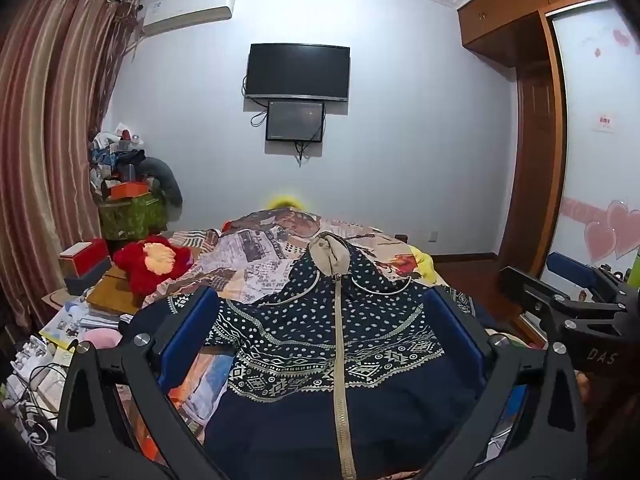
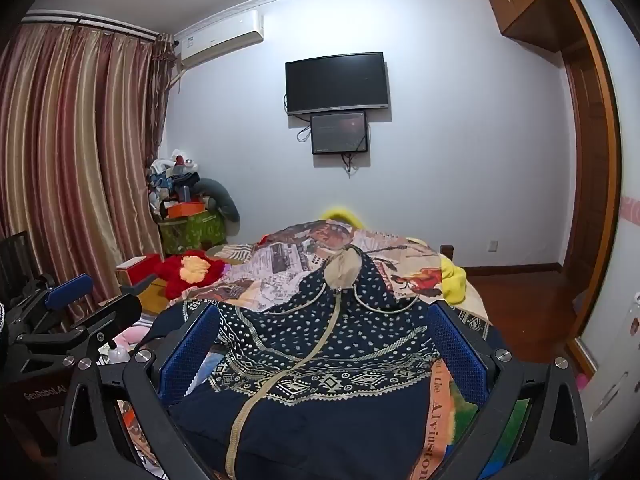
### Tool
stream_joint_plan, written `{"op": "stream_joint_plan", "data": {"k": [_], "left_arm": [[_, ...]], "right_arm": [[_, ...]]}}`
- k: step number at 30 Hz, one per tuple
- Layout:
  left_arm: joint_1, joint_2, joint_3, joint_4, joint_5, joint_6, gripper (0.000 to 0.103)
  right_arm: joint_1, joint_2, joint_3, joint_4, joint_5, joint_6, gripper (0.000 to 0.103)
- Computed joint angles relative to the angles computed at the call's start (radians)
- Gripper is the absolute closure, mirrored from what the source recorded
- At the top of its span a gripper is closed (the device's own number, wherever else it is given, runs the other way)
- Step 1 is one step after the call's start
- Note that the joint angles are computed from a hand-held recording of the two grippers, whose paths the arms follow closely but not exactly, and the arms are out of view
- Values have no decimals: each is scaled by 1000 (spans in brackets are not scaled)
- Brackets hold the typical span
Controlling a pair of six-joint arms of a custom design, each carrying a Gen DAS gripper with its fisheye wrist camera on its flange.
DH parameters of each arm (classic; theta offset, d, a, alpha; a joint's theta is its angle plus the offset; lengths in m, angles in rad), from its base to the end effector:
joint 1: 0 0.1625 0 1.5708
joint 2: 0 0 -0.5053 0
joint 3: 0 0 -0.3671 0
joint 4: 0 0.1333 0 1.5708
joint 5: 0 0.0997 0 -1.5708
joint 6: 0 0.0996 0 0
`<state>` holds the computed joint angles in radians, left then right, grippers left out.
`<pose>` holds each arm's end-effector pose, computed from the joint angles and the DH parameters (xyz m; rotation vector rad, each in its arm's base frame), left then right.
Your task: Fold large clothes
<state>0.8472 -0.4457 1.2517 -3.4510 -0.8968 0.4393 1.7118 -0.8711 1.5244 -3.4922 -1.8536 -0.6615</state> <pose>-0.4004 -0.7485 0.1660 0.8439 2.1392 -1.4388 0.2082 -0.7158 0.3926 0.6354 -2.0765 1.4555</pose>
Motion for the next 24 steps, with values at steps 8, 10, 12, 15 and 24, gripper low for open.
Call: {"op": "stream_joint_plan", "data": {"k": [8, 10, 12, 15, 24], "left_arm": [[1, -2, -3, 13, -15, -10, 0], [0, -4, -1, 12, -17, -9, 0], [2, -5, 0, 11, -20, -9, 0], [0, -6, 0, 13, -20, -14, 0], [0, -12, 5, 15, -29, -19, 0]], "right_arm": [[1, 1, -1, -2, -2, -2, 0], [1, 1, 0, -2, -2, -3, 0], [1, 1, -2, -1, -3, -3, 0], [2, 0, 0, -3, -3, -4, 0], [1, 0, -2, -1, -3, -5, 0]]}}
